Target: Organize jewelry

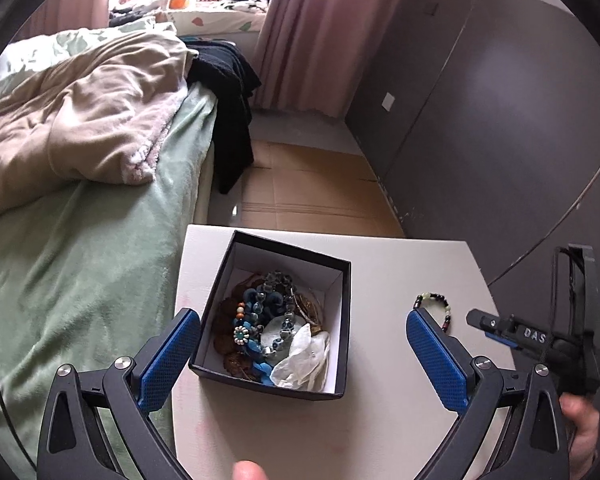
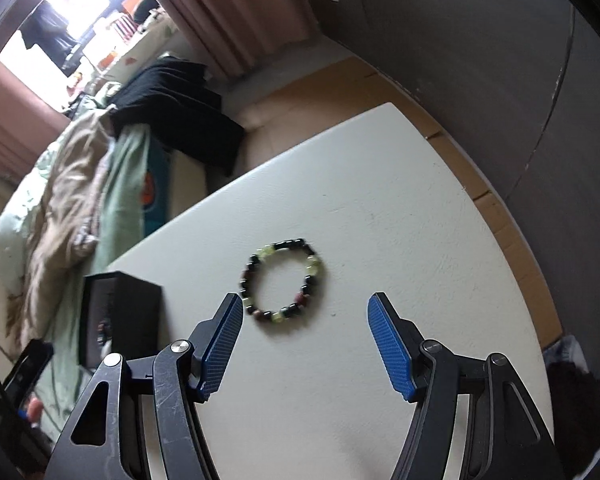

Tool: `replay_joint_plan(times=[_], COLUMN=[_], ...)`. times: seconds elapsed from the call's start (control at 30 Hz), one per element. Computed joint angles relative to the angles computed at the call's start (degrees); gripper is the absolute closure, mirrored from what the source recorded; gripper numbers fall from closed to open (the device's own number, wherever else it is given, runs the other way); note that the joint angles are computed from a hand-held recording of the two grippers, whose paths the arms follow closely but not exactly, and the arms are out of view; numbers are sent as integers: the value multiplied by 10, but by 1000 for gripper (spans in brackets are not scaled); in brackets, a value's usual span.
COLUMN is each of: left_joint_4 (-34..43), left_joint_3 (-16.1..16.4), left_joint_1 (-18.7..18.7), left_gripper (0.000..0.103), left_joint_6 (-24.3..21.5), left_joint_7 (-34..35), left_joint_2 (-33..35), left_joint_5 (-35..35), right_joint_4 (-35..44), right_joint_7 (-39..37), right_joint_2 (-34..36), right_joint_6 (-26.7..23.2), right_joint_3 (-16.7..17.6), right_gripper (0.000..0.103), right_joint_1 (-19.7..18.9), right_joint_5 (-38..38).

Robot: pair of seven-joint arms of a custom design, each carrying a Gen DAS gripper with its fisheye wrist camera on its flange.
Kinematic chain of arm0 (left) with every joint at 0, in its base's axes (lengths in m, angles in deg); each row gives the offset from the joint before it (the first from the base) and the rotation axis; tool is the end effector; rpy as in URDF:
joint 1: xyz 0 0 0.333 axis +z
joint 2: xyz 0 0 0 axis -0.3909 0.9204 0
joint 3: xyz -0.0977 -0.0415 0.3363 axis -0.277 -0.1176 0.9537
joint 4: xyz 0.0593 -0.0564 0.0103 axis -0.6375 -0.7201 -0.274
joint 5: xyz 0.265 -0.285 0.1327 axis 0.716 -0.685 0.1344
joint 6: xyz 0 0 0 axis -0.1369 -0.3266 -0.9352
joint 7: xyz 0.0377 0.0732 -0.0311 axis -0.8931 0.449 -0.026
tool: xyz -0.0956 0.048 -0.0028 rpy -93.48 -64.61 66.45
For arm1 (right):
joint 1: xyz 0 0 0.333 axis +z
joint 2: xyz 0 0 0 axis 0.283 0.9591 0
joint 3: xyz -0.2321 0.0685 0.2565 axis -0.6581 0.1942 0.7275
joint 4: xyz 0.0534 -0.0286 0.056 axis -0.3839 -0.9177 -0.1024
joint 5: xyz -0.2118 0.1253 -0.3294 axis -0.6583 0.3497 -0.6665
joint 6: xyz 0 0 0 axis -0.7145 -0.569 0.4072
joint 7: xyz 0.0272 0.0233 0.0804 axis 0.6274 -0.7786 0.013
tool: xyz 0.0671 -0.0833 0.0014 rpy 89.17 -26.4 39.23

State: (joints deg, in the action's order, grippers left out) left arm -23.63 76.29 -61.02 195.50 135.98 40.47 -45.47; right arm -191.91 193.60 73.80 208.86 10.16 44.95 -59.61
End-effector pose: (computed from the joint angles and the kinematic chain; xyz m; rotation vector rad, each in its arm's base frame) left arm 0.5996 -0.3387 0.3737 -1.9251 1.9036 -0.9655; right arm 0.6220 0.3766 0.3274 -1.5394 2.1194 -0.1908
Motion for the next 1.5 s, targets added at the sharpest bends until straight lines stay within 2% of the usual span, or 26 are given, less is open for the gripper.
replay_joint_plan(times=[0.07,0.13,0.27,0.33,0.5,0.57,0.67,0.73,0.77,0.9,1.07,1.23,1.5], left_joint_4=[7,16,30,32,31,30,25,19,17,11,4,-3,-15], left_joint_3=[2,-1,-29,-39,-63,-59,-60,-55,-52,-52,-44,-46,-55], left_joint_1=[-2,2,32,47,75,73,76,72,69,69,64,68,80], left_gripper=[1,1,1,0,1,1,1,1,1,1,1,1,1], left_joint_6=[-7,-17,-31,-30,-28,-30,-30,-25,-24,-20,-9,3,16], left_joint_7=[-2,-3,4,4,12,10,9,6,5,7,6,10,33], left_joint_2=[6,12,22,24,27,27,24,20,18,13,6,-1,-11], left_joint_5=[1,3,-1,-10,-36,-40,-45,-43,-42,-44,-44,-57,-84], right_joint_4=[17,42,97,121,174,196,196,192,189,153,72,40,26], right_joint_7=[-8,-15,-24,-32,-26,-34,-51,-67,-71,-71,-40,-21,-2], right_joint_2=[10,23,56,70,96,108,107,102,100,80,29,6,-9], right_joint_6=[-16,-45,-109,-131,-208,-241,-244,-243,-245,-206,-97,-18,53], right_joint_3=[3,0,-8,-7,-31,-35,-27,-17,-15,-6,-8,-17,-28], right_gripper=[39,46,50,56,57,58,70,91,95,95,95,95,95], right_joint_1=[-2,4,17,19,51,63,61,54,52,37,24,30,47], right_joint_5=[2,-2,-18,-21,-64,-86,-98,-90,-87,-70,-61,-75,-92])
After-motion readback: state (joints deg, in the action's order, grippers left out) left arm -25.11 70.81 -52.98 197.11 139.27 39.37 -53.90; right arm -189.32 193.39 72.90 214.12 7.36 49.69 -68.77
